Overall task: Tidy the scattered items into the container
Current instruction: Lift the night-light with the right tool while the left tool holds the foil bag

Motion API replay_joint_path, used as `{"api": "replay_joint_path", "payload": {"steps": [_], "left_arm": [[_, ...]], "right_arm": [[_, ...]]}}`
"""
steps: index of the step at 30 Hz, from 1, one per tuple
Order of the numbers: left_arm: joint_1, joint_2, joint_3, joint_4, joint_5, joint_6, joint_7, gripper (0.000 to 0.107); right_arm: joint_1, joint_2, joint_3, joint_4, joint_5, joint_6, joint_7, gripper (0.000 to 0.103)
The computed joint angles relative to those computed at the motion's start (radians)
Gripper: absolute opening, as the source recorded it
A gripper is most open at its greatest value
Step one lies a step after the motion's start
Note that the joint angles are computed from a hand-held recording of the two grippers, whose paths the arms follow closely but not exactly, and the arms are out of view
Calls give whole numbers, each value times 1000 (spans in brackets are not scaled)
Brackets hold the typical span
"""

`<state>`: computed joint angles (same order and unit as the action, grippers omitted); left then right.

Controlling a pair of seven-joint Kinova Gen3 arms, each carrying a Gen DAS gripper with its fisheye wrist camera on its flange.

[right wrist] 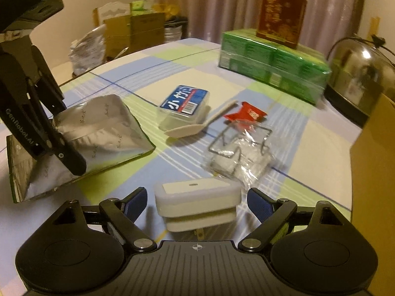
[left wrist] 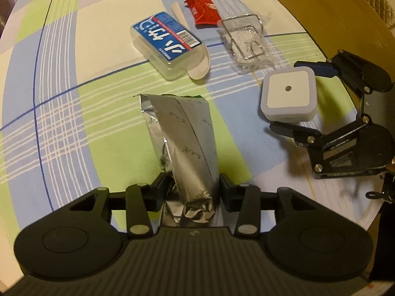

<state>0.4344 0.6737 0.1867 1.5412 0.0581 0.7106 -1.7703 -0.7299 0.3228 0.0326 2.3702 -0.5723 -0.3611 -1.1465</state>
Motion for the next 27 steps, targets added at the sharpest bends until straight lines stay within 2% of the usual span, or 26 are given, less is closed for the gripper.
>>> {"api": "replay_joint_path", "payload": {"steps": [1,2,3,4,7,10,15,27], "left_arm": [[5,6,-5,-7,-3,6,6,46],[8,11,-8,-10,-6,8,9,47],[10,12,-8,-11,-8,5,10,47],[14,14,-10,-14,-11,7,13,47],[25,18,-14,-28,-24,27,17,45],[30,11,-14,-34,-34,43,14,37],[-12,4,15,-47,7,86,-25,34],[-47,-62,28,9,72,86,-60,33]], "right_arm": [[7,2,-4,-2,7,4,-3,84],[14,5,-9,-5,15,9,-10,79],[16,7,-11,-6,18,10,-15,70],[1,7,0,-6,5,11,-11,69],[-16,3,9,-2,-26,7,-18,68],[-45,-10,27,2,-78,10,-6,68],[-100,-43,42,19,-196,0,57,68],[-117,-132,-40,49,-491,-40,255,68]]}}
